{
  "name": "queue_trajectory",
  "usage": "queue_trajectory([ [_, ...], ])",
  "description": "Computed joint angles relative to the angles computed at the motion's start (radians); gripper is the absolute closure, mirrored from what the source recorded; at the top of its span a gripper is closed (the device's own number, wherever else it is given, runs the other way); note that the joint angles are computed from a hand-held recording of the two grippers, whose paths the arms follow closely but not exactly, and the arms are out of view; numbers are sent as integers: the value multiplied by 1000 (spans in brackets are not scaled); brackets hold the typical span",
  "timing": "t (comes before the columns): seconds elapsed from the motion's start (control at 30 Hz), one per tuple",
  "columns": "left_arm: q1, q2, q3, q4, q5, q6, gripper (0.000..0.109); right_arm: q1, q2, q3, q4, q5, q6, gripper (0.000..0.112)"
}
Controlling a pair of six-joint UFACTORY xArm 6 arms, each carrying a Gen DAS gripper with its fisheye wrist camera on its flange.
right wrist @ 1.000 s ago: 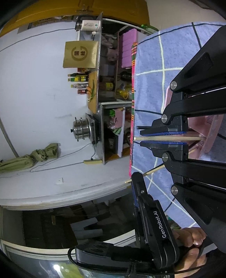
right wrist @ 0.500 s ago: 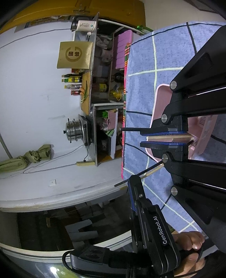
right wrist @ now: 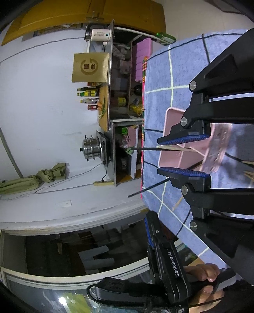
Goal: Organize utensils
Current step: 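Lower the bamboo chopsticks into the basket and open both tools, then withdraw both tools from the basket toward the loose bamboo chopsticks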
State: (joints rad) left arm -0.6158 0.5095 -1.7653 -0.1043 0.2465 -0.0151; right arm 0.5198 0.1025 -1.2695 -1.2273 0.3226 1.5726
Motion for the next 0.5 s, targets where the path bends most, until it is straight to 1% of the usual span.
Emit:
queue_trajectory([
  [0.03,-3,-33,58,13,-25,-11,95,5,-15,15,-10,7,13,88],
  [0.13,-16,-119,211,-4,-95,7,95,20,-73,83,-52,12,71,88],
  [0.17,-19,-136,242,-12,-108,11,95,27,-92,106,-57,15,87,88],
  [0.23,-33,-180,322,-71,-144,54,95,34,-118,143,-61,-1,104,88],
  [0.37,-64,-246,442,-188,-191,146,95,71,-167,208,-69,40,122,88],
  [0.5,-98,-299,544,-268,-227,212,95,101,-204,263,-59,61,123,88],
])
